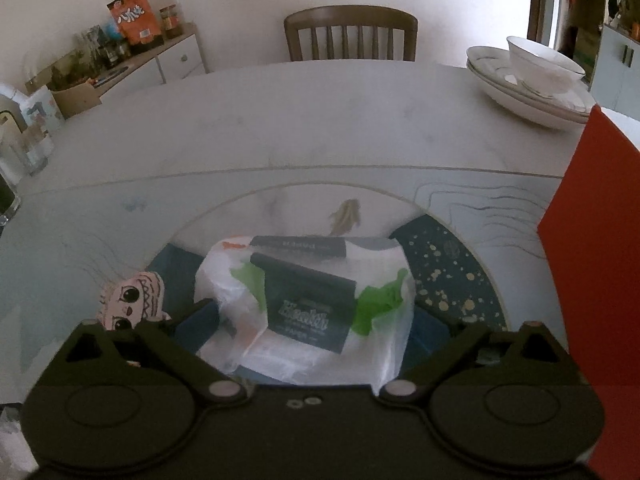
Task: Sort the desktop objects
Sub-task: 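Close the right tool on the white plastic bag while the left tool grasps the white tissue, then carry the white bag and tissue over the red box with both tools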
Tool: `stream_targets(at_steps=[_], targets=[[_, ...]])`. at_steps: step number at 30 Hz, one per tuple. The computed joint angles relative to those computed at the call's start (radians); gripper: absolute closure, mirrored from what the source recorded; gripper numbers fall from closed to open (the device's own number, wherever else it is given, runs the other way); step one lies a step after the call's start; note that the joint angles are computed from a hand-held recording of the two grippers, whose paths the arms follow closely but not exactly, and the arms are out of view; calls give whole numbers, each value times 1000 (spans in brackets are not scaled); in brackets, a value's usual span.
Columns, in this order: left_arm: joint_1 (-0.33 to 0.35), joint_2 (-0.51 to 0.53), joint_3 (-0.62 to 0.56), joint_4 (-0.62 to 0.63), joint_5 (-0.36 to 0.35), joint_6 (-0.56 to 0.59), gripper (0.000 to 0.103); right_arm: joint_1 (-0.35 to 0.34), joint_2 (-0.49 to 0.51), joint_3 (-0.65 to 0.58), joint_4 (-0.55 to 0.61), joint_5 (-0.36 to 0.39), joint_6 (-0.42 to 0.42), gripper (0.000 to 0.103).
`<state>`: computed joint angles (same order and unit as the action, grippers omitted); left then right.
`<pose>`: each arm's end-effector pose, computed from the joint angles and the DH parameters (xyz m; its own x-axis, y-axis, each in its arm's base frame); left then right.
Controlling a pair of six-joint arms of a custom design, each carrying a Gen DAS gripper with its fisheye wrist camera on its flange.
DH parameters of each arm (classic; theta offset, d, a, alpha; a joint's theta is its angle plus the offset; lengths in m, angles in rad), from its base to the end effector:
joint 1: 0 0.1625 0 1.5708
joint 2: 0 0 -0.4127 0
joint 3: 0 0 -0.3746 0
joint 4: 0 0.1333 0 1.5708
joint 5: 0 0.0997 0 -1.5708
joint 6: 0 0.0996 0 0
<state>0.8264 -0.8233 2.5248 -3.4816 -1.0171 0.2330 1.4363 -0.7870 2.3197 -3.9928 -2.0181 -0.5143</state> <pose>-0.0984 -0.3809 0.0316 -0.5277 0.6487 -0.5484 0.8064 0.5855 -0.0834 0.0306 -0.4463 0.1013 -0.7802 0.0880 0.6193 -0.3438 0.7667 -0.5421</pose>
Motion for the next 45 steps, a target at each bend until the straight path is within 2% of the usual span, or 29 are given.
stream_targets(at_steps=[4,6,8,13,14,22,30,40,45], targets=[[-2,2,0,-3,2,-4,49,-4,-23,11,8,17,29,23],[-8,6,-1,-6,6,-11,55,-12,-42,23,11,32,60,39],[-14,10,-4,-4,9,-16,63,-23,-63,37,17,49,75,45],[-28,20,-8,0,21,-40,65,-25,-81,73,-28,55,48,60],[-29,19,-7,2,23,-45,65,-24,-85,81,-35,58,46,74],[-50,15,-7,26,30,-105,67,-36,-141,158,-59,80,75,80],[-97,20,4,25,36,-150,67,-36,-188,267,-154,96,64,81],[-172,26,-4,44,13,-205,67,-92,-270,418,-267,155,90,81],[-207,32,-28,56,-6,-221,67,-125,-334,484,-288,182,96,81]])
